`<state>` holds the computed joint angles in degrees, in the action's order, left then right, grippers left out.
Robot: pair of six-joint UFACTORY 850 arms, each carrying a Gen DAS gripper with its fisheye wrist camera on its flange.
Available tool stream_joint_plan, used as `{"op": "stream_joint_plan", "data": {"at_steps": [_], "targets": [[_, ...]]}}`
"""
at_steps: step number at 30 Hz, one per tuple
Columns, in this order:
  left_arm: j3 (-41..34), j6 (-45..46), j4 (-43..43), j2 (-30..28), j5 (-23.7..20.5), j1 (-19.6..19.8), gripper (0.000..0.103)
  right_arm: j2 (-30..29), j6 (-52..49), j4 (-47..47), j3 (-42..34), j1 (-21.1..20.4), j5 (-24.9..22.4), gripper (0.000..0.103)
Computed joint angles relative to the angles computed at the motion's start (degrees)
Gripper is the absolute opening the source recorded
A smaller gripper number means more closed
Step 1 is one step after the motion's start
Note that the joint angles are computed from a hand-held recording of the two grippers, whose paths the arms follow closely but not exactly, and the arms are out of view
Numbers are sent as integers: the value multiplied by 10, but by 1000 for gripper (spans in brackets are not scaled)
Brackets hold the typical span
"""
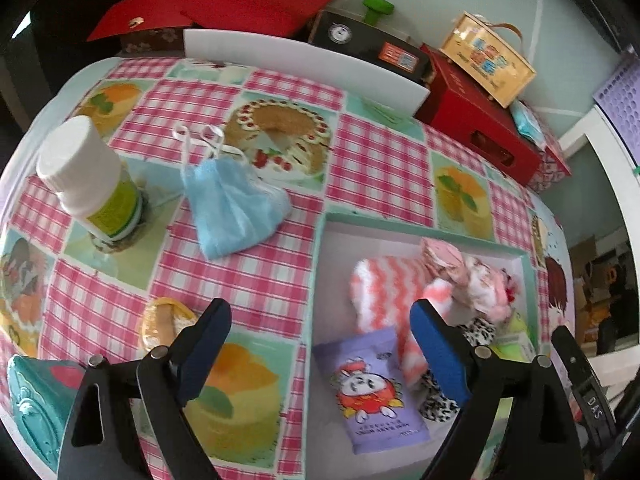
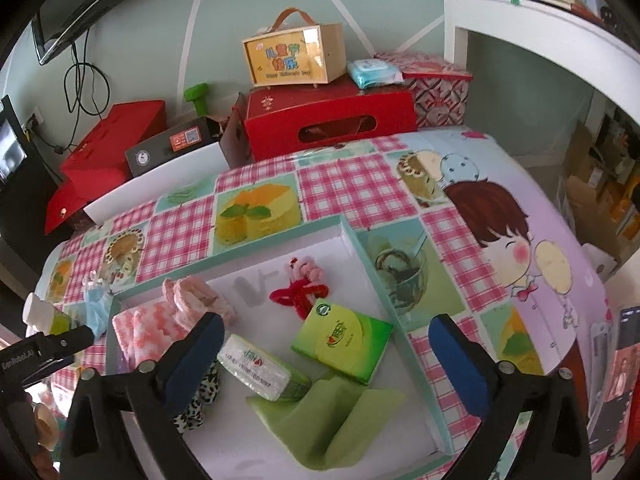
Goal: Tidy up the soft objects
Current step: 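Move both open grippers back toward the orange cup and the blue mask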
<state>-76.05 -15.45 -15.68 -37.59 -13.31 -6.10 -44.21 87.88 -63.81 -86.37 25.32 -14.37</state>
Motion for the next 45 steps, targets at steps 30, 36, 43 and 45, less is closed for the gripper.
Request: {"op": "stream_joint_plan", "data": {"at_steps": [30,36,43,45], "targets": [[62,-372,325,57,31,67,91,-24,-82,6,-46,50,-17,103],[86,-521,450,73,27,94,91,-39,-142,34,-69,73,-15,103],[115,-581,496,93,31,114,91,-59,-274,136,-98,99,13,103],[123,-596,508,98,34,119,91,-68,-327,180,-110,106,16,103]]}}
